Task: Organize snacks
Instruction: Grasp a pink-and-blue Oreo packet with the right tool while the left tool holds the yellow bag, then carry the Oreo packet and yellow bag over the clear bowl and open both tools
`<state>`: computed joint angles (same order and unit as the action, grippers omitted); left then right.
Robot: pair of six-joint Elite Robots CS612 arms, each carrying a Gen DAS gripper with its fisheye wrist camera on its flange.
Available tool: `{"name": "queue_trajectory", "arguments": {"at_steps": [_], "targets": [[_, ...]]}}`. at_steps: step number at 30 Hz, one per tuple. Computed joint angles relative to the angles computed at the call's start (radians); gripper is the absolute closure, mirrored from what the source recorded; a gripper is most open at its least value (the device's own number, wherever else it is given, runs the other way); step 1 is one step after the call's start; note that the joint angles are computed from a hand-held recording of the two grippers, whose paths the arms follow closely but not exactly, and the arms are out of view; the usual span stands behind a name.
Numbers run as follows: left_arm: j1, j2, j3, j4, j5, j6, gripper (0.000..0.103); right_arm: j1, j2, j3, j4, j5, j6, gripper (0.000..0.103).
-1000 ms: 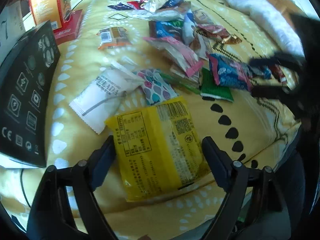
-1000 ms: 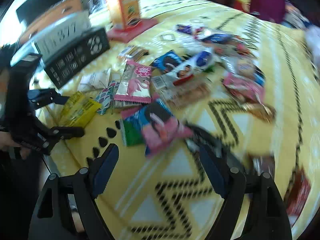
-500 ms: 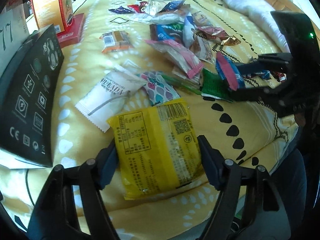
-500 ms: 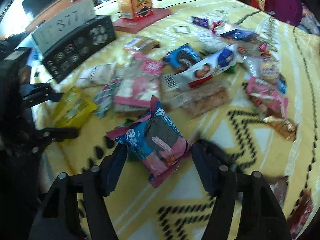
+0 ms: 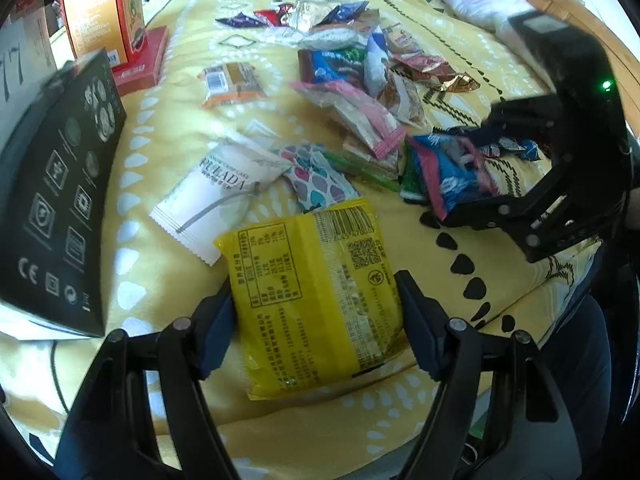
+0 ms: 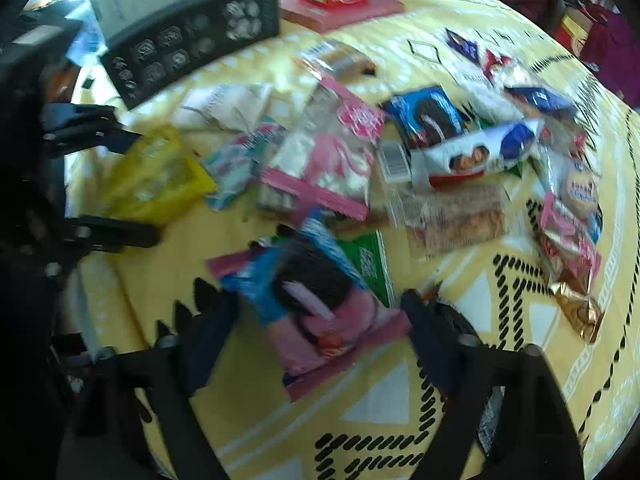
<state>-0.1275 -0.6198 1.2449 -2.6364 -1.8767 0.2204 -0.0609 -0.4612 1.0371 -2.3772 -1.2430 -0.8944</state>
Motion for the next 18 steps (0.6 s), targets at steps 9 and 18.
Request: {"name": "queue_trajectory", "arguments": {"at_steps": [9,18], "targets": [[-0.009,-0.054,0.042,-0.192,0.017,0.024,0.029,-0.057,-0.094,0.214,-0.360,0.182,0.418,0.035],[0.013,-0.072,0.003,-0.344,0.076,-0.007,0.029,-0.069,-0.145,0.275,-0.630,0.182,0.712,0.035]]}}
